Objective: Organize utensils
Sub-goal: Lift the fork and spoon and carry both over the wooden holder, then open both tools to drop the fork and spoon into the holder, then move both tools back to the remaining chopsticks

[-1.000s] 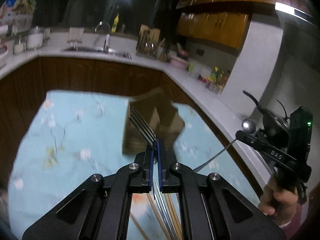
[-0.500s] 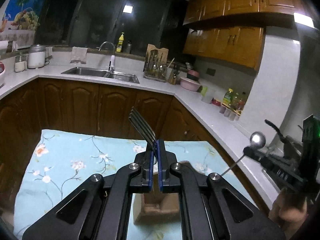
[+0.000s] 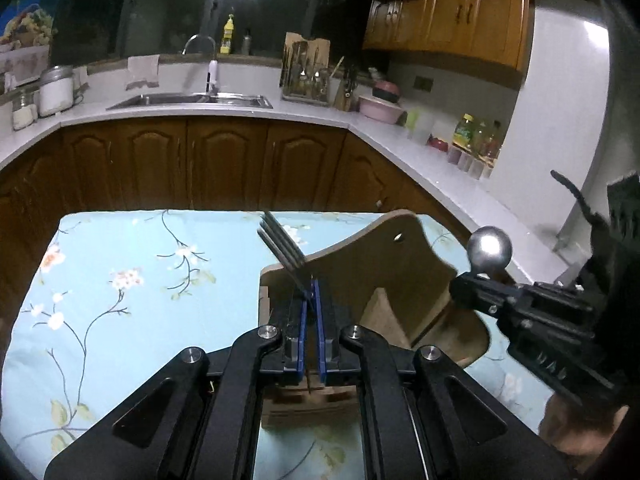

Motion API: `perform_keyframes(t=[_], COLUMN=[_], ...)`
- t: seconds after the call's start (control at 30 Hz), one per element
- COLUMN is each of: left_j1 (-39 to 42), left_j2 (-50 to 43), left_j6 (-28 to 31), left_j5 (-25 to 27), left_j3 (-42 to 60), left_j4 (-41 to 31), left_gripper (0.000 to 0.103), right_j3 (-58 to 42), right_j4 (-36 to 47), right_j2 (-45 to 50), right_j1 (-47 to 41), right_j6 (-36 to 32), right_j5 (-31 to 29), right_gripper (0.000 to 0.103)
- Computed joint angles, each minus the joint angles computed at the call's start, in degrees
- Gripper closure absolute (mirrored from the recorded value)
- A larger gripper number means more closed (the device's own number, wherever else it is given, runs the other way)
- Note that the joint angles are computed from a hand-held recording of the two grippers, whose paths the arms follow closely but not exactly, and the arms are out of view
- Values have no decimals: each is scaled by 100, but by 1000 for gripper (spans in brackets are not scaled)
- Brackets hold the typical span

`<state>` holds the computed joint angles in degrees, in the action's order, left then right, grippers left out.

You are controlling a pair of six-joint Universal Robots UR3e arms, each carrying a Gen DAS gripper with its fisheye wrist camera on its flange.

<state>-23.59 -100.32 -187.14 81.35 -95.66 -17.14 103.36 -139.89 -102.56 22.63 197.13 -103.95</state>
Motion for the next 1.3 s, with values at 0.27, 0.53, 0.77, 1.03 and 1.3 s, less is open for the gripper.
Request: perform_keyframes(t=[0.27,0.53,0.77,1.03,1.3], left_j1=[-4,-81,59,98,624], left_j2=[27,615,2083,4458,6759], left_j6=[-27,-209,-457,-738,-793], left_j5=[19,202,112,476,160], left_j3=[18,-348,-1610,-3106,-4008], left_j4=[-111,-70,34,-787,-2828], left_gripper=[100,43,20,10,10], right_j3=[91,214,790,1126,843], right_j4=[33,160,312,498,2517], right_j2=[-136,-556,-1710,-2280,-1804], right_j1=[-155,-213,-120,2381,5103], right_j6=[78,322,850,2296,5358], right_j5=[211,254,152,-2307,-4338], right_gripper=[96,43,30,7,5])
